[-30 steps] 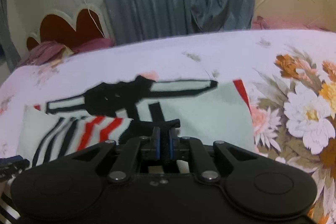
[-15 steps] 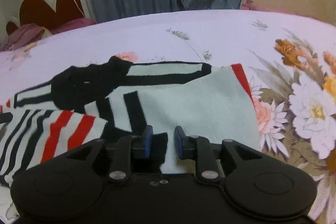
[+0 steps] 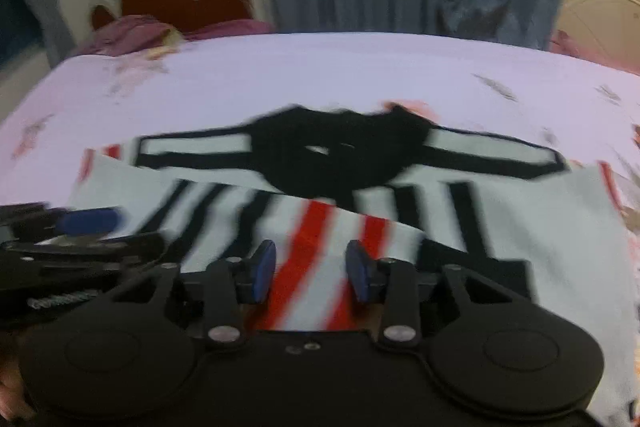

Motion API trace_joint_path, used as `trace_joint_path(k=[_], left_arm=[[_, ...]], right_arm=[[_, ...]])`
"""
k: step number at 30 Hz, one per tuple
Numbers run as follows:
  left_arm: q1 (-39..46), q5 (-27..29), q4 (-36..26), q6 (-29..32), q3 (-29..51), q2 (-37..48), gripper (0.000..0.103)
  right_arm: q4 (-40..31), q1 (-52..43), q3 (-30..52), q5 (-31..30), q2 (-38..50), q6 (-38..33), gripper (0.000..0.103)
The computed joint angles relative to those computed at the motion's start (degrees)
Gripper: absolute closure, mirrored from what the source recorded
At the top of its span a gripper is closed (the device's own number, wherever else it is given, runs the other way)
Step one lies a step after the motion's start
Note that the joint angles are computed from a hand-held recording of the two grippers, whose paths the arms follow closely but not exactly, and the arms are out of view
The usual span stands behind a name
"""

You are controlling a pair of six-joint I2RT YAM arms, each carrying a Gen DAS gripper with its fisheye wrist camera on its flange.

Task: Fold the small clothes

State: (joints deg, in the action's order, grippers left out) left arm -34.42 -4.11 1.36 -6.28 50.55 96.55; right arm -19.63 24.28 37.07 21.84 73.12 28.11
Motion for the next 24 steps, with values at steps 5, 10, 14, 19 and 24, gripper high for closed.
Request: trace_joint_path(k=[5, 10, 14, 19, 24], left_arm=[[1.92, -3.26, -1.53, 0.16, -3.39, -4.67, 0.046], [-5.38, -4.87, -0.68, -4.52, -4.27, -8.63, 0.046], [-9.62, -6.22, -3.70, -6.16, -2.77, -3.58, 0.045], [-10.41, -9.53, -3.83, -5.12, -7.45, -9.57, 0.043], [-6.41, -8.18, -6.09, -4.52, -10.28, -13.10, 0.043]], right_arm=[[-6.87, -8.63, -4.58, -2.86, -11.56, -3.97, 0.084], [-9.55, 1.66, -1.84, 2.55, -13.06, 1.06, 0.070], [-10.22, 7.79, -1.12, 4.22, -7.06, 3.55, 0.069], [-13.69, 7.43, -2.98, 3.45, -11.19, 3.59, 0.070], [-17.52, 5.75, -4.49, 6.61, -17.68, 6.49, 0.069]])
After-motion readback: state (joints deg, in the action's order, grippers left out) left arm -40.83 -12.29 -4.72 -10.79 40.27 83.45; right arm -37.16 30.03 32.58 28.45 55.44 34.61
